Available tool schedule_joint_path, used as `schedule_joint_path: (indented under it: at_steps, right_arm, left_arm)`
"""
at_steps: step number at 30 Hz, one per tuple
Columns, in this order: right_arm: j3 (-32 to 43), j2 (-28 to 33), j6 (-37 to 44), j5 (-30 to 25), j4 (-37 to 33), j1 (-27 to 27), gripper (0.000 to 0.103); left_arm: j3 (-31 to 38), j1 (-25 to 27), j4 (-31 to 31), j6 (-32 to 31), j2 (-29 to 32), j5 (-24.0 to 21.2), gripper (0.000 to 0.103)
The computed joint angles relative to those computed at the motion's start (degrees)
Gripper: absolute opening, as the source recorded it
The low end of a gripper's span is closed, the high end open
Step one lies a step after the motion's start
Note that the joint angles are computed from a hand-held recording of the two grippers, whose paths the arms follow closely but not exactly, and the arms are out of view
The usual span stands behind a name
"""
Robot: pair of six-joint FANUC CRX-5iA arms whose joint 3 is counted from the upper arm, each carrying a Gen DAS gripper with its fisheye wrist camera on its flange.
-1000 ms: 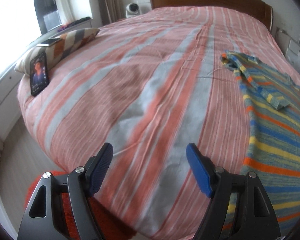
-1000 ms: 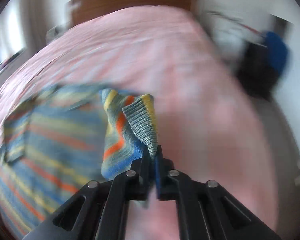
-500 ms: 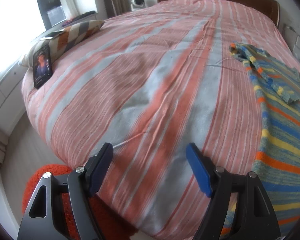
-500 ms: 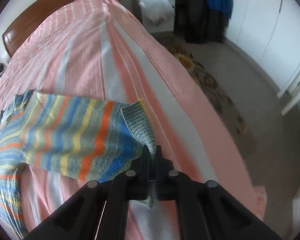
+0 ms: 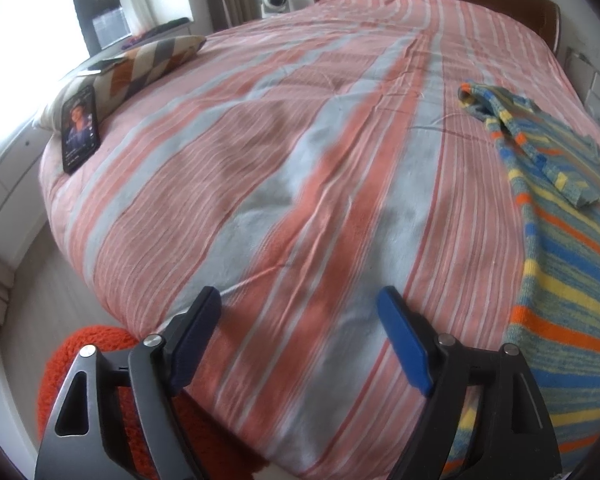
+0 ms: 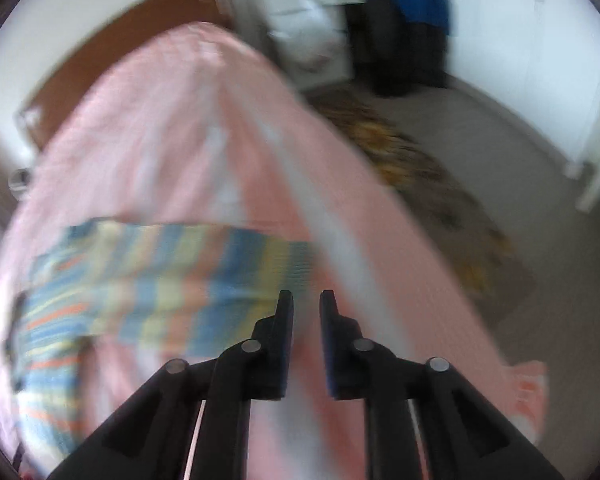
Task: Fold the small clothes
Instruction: 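Grasp a sweater sleeve cuff with the right gripper and pull it straight, then open the right gripper and release the straightened sleeve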
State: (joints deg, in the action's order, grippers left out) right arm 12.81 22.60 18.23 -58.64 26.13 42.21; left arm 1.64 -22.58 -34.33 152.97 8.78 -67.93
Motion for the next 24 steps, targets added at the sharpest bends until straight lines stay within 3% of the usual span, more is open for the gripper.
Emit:
schedule_joint_path:
  at_steps: [3, 7, 9, 14, 16, 18, 24]
  right_arm:
    - [-0.1, 0.0, 4.2, 6.1, -2.9, 0.8, 0.036]
    - [1.6, 2.9, 5.1, 3.6, -5.4, 1.3, 0.034]
    - [-1.4, 1.7, 0.5, 4.2, -2.0, 2.0, 0.033]
    - [-6.3, -2.1, -7.1, -2.1, 8.6, 6.8, 0.038]
    - [-9.0, -4.4, -9.5, -2.1, 11.3, 9.1, 0.058]
    - [-11.3, -6.4, -12.7, -1.9, 14.1, 11.9, 0.066]
    - [-14.0, -4.9, -19.4, -0.7, 21.7, 19.1, 0.066]
  left_arm:
    - [0.4, -0.5, -0.7, 0.4, 0.3, -0.8, 0.088]
    - [-0.9, 0.3, 0.9, -0.1, -0.7, 0.2, 0.096]
    - [-1.7, 1.1, 1.9, -0.4, -1.2, 1.1, 0.099]
    - [-0.7, 1.0, 1.6, -0.8, -0.2, 0.4, 0.102]
    - [-0.2, 0.3, 0.6, -0.5, 0.2, -0.5, 0.102]
    - [0.0, 0.0, 0.2, -0.3, 0.4, -0.8, 0.102]
    - [-0.3, -0.7, -0.9, 0.8, 0.4, -0.8, 0.103]
